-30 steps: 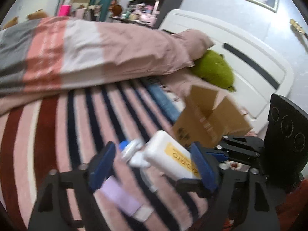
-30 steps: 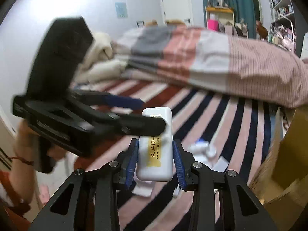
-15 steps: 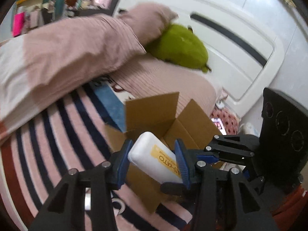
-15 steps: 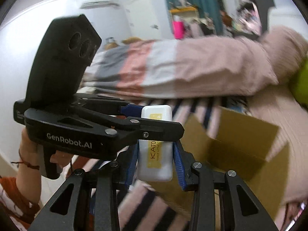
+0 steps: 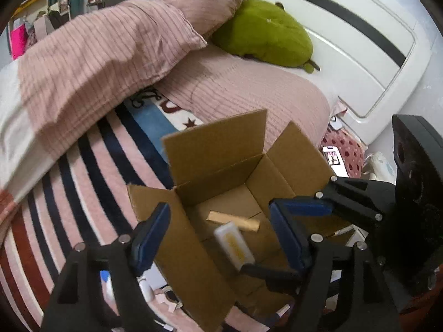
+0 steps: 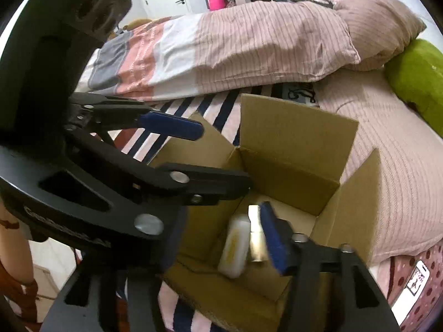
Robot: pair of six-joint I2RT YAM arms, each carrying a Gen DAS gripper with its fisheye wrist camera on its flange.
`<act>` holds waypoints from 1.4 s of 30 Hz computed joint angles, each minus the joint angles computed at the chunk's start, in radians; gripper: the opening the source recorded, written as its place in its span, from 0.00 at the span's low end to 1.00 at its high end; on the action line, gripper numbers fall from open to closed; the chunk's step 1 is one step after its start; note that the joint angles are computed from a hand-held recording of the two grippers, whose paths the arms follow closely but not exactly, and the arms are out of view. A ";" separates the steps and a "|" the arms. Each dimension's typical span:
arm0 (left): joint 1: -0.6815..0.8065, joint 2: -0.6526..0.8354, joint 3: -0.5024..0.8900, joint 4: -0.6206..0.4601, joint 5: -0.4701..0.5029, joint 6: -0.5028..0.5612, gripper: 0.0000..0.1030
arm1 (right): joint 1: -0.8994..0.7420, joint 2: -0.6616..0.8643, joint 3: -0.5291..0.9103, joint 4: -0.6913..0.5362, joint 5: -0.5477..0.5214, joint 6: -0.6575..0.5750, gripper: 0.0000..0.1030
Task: Organize rigid objects
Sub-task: 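Carry the white tube with the right gripper into the box and release, then move the right gripper back and grasp the lilac box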
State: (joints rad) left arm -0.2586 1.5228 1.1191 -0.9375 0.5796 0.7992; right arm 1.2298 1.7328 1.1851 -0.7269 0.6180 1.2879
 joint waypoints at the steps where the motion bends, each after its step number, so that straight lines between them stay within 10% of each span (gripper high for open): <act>1: 0.026 -0.010 0.006 -0.016 0.017 0.015 0.71 | 0.005 0.014 0.027 -0.029 0.013 0.003 0.57; 10: 0.434 0.001 0.112 -0.153 0.157 0.265 0.78 | 0.081 0.204 0.339 -0.100 0.179 -0.152 0.96; 25: 0.910 0.417 0.147 0.072 0.155 0.464 0.83 | 0.022 0.704 0.702 0.332 -0.125 -0.413 0.96; 36: 0.961 0.585 0.170 0.127 0.100 0.462 0.83 | -0.015 1.047 1.087 0.116 -0.218 -0.265 0.61; 39: 0.956 0.596 0.176 0.108 0.097 0.469 0.83 | -0.017 1.112 1.212 -0.014 -0.211 -0.246 0.32; 42: 0.940 0.581 0.168 0.072 0.103 0.491 0.83 | -0.009 1.062 1.129 0.031 -0.201 -0.261 0.32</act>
State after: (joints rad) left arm 0.6813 2.1041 1.2870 -0.8658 0.6830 1.2901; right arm 1.2203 2.7952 2.3142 -0.6955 0.4170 1.0265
